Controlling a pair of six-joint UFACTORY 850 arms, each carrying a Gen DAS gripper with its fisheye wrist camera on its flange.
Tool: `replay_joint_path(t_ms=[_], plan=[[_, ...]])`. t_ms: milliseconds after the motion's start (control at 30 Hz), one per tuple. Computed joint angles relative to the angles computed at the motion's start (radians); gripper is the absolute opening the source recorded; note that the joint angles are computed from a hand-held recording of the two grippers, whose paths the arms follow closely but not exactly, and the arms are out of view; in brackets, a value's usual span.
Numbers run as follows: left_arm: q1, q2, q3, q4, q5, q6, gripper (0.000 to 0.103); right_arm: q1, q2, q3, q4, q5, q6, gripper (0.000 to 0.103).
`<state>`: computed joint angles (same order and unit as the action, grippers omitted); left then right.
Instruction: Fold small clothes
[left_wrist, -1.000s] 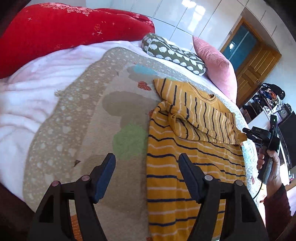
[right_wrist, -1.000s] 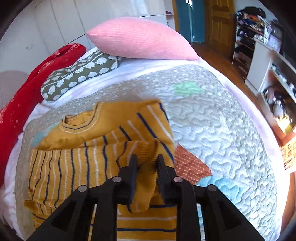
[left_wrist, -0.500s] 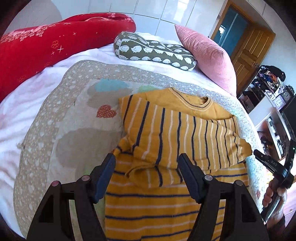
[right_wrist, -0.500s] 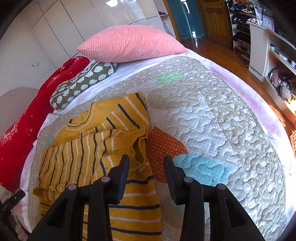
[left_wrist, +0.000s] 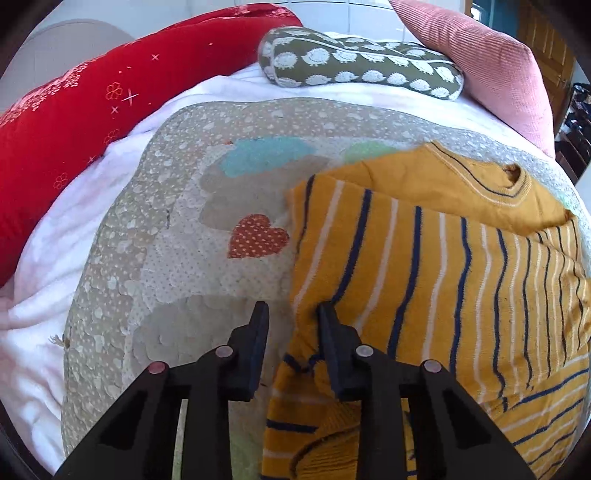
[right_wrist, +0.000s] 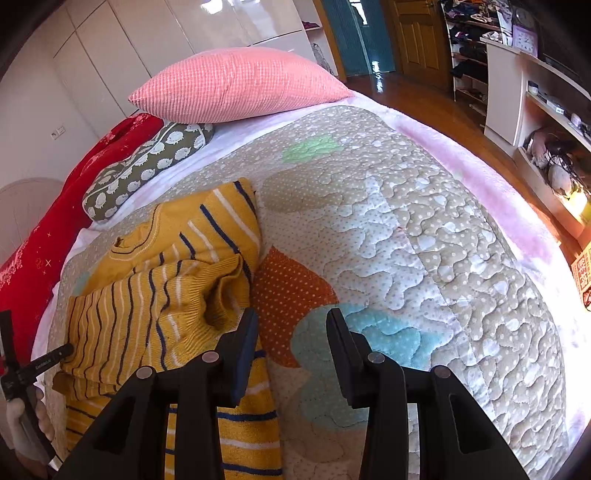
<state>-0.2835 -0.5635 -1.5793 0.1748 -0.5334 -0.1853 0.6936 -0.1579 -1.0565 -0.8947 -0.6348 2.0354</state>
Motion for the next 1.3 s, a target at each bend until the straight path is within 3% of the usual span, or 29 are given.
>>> replay_joint_path(t_ms=[133,233,333,400,500,767,1033,1167,1300], plan=[[0.007,-0.024,-0.018,0.131,-0.031,-0.124,0.027,-0.003,-0.015,-0.012,-0.001,0.008,-0.007,0.041],[0.054,0.005,0.021,-0.084,-0.023,0.039,0.027,-0.002,-0.027,-0.029,-0.001,0.018,-0.018,0.041],[0.102,0.097,0.126,-0.260,0.014,0.203,0.028,0.012,-0.025,-0.038,0.021,0.004,-0.063,0.041],[0.131,0.175,0.214,-0.378,0.028,0.321,0.038,0.034,-0.007,-0.024,0.018,-0.007,-0.055,0.041],[0.174,0.297,0.362,-0.560,0.029,0.498,0.049,0.090,0.039,0.025,0.007,-0.003,-0.009,0.046],[0.253,0.527,0.669,-0.824,-0.049,0.774,0.059,0.319,0.144,0.151,0.018,-0.028,0.144,0.047],[0.258,0.628,0.820,-1.011,-0.095,0.932,0.062,0.478,0.124,0.183,-0.048,0.000,0.356,0.048],[0.268,0.642,0.844,-1.111,-0.179,1.010,0.062,0.512,0.101,0.175,-0.151,-0.001,0.504,0.052],[0.263,0.665,0.876,-1.166,-0.210,1.067,0.066,0.519,0.083,0.174,-0.283,0.058,0.639,0.052]])
